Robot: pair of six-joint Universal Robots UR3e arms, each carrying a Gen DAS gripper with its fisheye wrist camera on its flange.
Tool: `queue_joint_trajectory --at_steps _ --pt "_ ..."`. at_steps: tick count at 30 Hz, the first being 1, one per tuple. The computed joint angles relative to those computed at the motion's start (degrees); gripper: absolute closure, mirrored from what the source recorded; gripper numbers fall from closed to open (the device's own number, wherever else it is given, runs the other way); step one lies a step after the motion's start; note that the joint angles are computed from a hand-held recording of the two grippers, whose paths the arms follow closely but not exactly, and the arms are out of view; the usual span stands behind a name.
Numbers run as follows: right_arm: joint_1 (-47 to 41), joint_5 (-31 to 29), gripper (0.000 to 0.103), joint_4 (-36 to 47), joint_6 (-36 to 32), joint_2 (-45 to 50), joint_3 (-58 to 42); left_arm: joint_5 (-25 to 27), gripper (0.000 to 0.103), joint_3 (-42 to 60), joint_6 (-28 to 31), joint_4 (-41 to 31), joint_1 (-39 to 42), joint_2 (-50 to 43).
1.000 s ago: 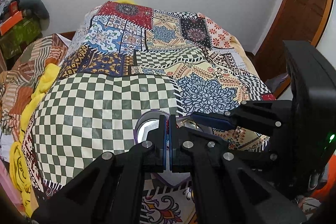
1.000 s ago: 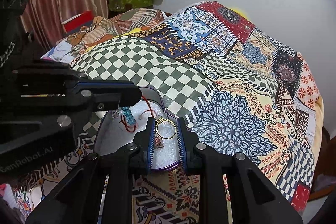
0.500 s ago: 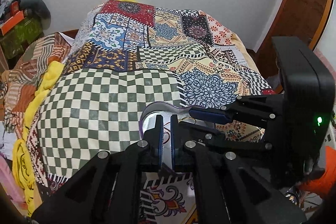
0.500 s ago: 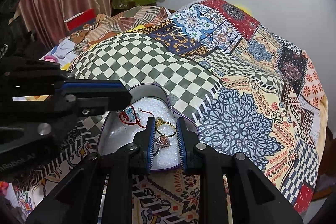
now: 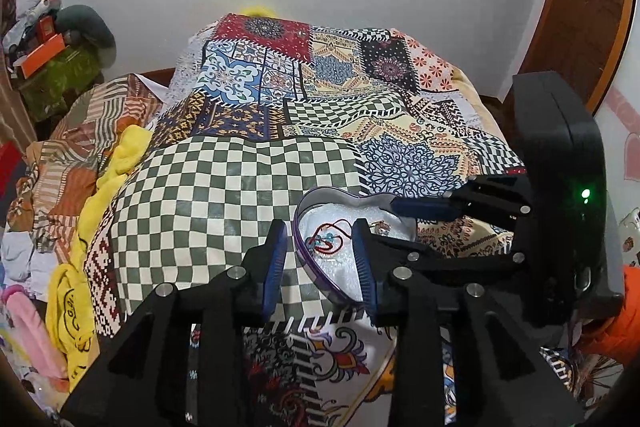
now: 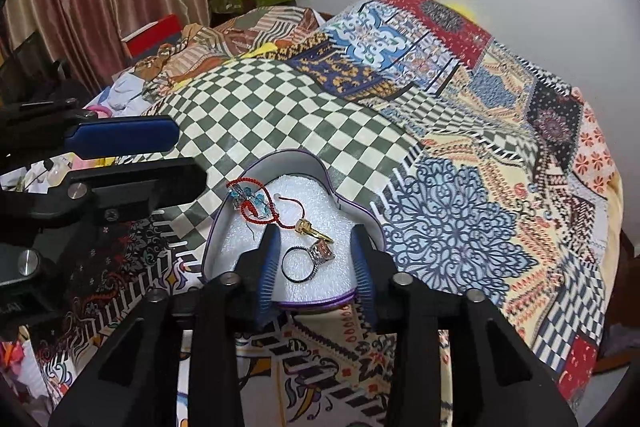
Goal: Organize jewelry
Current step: 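Lower both held pieces into the heart tin and open both tools, then lift both tools away from the tin toward the gold chain bracelet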
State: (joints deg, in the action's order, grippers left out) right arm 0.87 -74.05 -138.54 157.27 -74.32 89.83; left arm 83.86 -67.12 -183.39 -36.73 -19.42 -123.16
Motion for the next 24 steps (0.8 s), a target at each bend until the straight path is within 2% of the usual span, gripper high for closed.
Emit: queue_joint_trajectory --at_steps 8,16,24 --pt "-1.40 0.80 0.065 0.35 0.66 -6.48 3.61 0.76 0.068 -5.46 -0.18 1.15 -0.51 5.38" --pt "-4.86 4.21 0.065 2.07 0.05 -18.01 10.82 1.06 0.068 -10.19 -0.44 1.15 -2.08 10.56" --pt "-9.05 6.33 0.065 3.75 -4.03 -30.36 18.87 1.46 0.068 -15.00 -0.03 1.37 -4.58 15.12"
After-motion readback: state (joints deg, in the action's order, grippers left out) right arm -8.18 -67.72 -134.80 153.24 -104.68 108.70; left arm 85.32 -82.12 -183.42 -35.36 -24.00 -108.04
